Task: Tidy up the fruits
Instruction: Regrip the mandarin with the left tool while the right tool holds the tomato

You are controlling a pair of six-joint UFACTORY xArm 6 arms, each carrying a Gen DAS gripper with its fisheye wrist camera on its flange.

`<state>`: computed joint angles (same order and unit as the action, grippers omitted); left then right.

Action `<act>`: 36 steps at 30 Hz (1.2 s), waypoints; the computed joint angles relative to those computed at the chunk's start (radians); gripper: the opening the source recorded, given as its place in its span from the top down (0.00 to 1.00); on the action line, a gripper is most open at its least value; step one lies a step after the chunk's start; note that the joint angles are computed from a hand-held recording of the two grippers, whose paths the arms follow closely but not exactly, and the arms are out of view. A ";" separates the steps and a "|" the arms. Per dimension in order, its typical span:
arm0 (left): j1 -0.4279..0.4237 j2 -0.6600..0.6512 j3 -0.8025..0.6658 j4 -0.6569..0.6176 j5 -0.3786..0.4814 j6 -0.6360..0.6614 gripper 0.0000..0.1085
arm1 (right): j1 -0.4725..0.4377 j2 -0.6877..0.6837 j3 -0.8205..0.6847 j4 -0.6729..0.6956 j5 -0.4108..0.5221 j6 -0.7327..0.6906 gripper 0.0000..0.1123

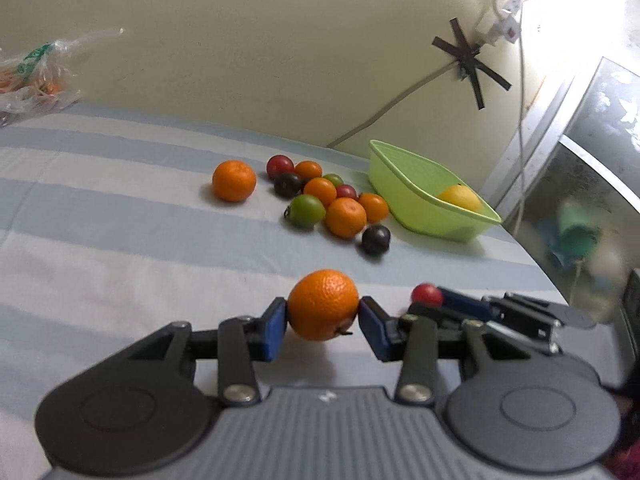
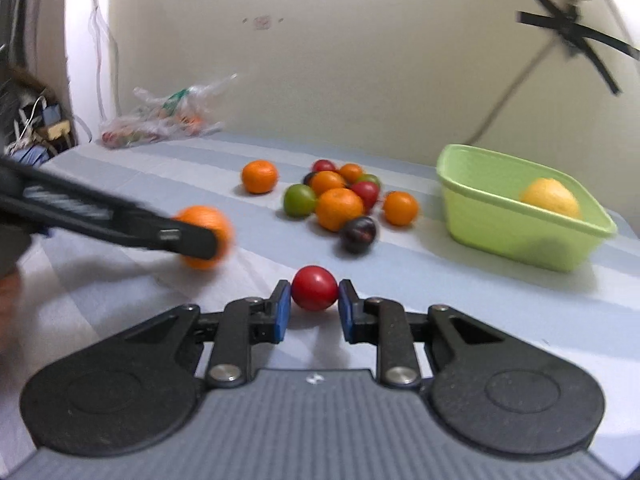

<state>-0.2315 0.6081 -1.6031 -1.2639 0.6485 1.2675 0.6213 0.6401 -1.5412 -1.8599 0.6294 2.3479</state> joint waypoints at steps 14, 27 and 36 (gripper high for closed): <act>-0.006 -0.018 0.072 -0.156 -0.042 0.199 0.60 | 0.006 -0.011 0.023 0.079 0.017 -0.020 0.74; -0.010 -0.038 0.100 -0.213 -0.071 0.246 0.39 | -0.003 -0.010 0.023 0.074 0.008 -0.043 0.71; -0.011 -0.038 0.101 -0.218 -0.078 0.250 0.37 | -0.006 -0.010 0.024 0.066 0.003 -0.036 0.69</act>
<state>-0.2420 0.5701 -1.5017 -1.4815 0.5706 1.5176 0.6151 0.6303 -1.5172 -1.7935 0.6325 2.3122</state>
